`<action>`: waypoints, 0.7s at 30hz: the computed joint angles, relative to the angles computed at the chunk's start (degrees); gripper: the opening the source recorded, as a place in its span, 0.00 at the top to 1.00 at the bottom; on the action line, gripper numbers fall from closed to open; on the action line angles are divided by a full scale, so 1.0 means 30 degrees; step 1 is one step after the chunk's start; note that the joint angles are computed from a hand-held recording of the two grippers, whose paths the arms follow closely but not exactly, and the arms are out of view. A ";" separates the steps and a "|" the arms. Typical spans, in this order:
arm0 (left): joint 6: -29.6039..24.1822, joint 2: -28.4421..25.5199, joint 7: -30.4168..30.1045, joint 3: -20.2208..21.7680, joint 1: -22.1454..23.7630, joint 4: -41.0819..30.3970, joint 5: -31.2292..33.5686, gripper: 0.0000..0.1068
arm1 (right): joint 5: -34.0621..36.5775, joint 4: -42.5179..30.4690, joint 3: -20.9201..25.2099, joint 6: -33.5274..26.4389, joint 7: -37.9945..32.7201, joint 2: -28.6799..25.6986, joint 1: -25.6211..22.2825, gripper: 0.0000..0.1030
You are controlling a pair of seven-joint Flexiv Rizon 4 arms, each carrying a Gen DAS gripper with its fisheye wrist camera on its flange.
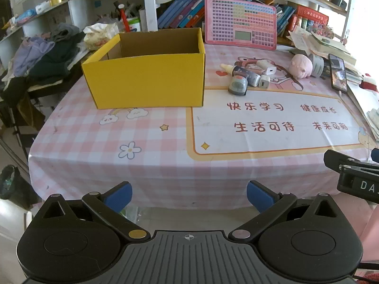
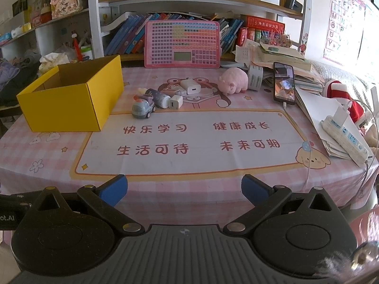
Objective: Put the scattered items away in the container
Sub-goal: 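Move both tools toward the scattered items beside the yellow box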
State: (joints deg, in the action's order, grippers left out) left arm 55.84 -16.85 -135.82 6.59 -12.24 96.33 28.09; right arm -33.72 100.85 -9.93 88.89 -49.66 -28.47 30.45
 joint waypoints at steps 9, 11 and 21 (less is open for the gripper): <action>-0.0071 0.0070 -0.0046 -0.0030 -0.0003 0.0035 0.0016 0.04 | -0.0019 0.0065 -0.0118 0.0035 0.0057 0.0024 0.0101 0.00; -0.0042 0.0088 -0.0047 -0.0031 0.0002 0.0041 0.0049 0.04 | -0.0025 0.0054 -0.0141 0.0036 0.0073 0.0023 0.0117 0.00; 0.0042 0.0167 -0.0115 -0.0042 -0.0012 0.0076 0.0221 0.04 | -0.0194 0.0330 -0.0607 0.0272 0.0339 0.0132 0.0440 0.00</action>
